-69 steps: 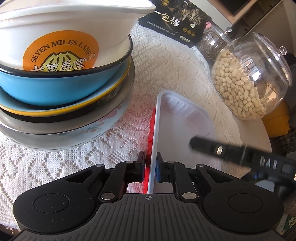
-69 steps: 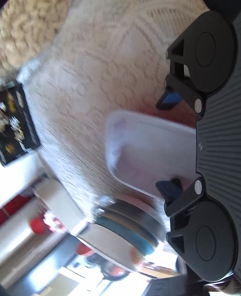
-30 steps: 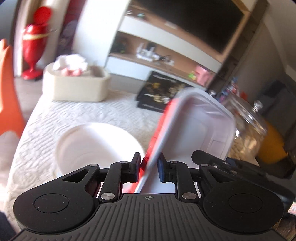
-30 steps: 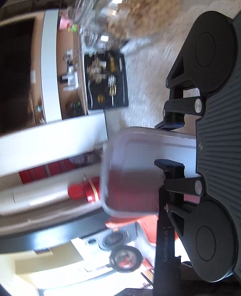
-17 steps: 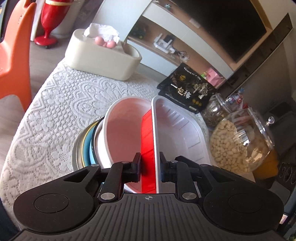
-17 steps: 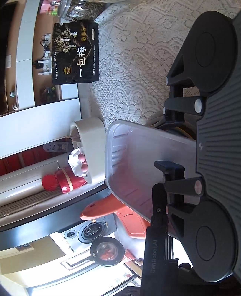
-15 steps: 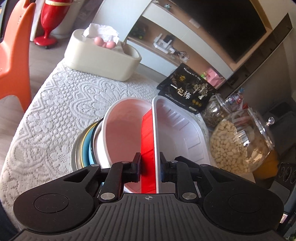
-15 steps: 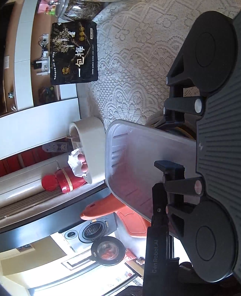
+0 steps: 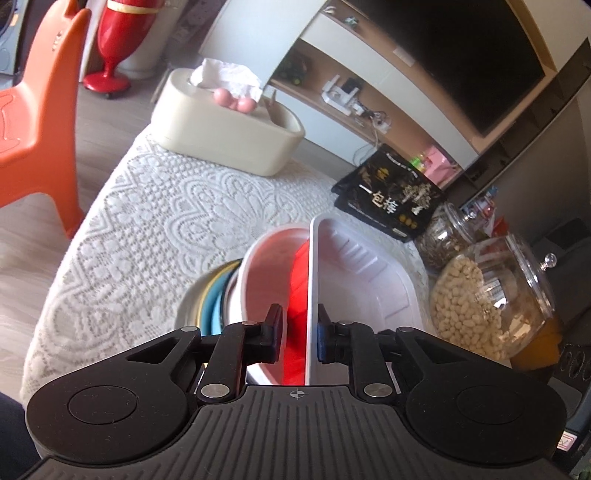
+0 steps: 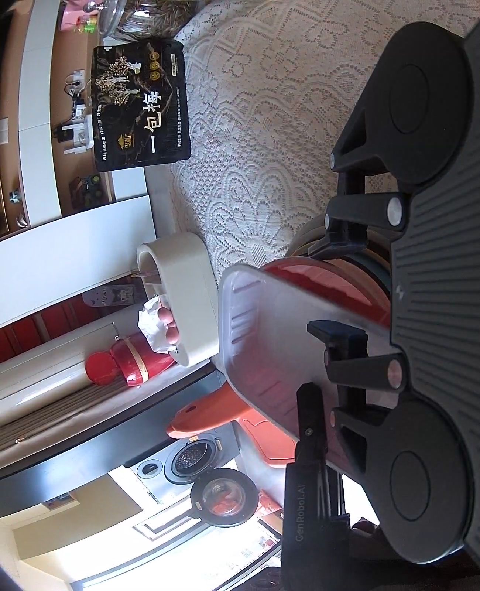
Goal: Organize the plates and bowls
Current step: 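Lift the red-and-white tray with both grippers and carry it over the stack, then lower the tray onto the white basin atop the stack with both grippers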
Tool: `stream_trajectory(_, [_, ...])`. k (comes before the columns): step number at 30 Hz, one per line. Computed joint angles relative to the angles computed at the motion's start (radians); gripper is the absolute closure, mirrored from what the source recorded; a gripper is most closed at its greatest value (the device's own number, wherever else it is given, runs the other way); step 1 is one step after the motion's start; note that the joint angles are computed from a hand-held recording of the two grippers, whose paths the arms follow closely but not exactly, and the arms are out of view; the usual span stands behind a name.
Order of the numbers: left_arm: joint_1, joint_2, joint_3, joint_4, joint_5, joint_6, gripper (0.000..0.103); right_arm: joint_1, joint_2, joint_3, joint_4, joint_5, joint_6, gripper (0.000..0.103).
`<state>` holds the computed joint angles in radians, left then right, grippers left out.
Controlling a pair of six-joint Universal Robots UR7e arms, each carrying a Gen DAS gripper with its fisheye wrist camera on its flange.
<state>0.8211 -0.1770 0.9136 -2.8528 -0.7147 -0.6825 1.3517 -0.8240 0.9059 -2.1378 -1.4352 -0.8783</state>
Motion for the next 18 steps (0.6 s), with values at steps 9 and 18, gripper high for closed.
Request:
stream_trajectory(9, [-0.005,0.025,-0.069,0.040,0.066,0.025,0.083,0.026,0.003,0.009,-0.042,0.023,-0.024,0.064])
stream_trajectory(18, [0.006,0.062,-0.151,0.034,0.105,0.094,0.084,0.042,-0.001,0.080,-0.180,0.060,-0.123,0.065])
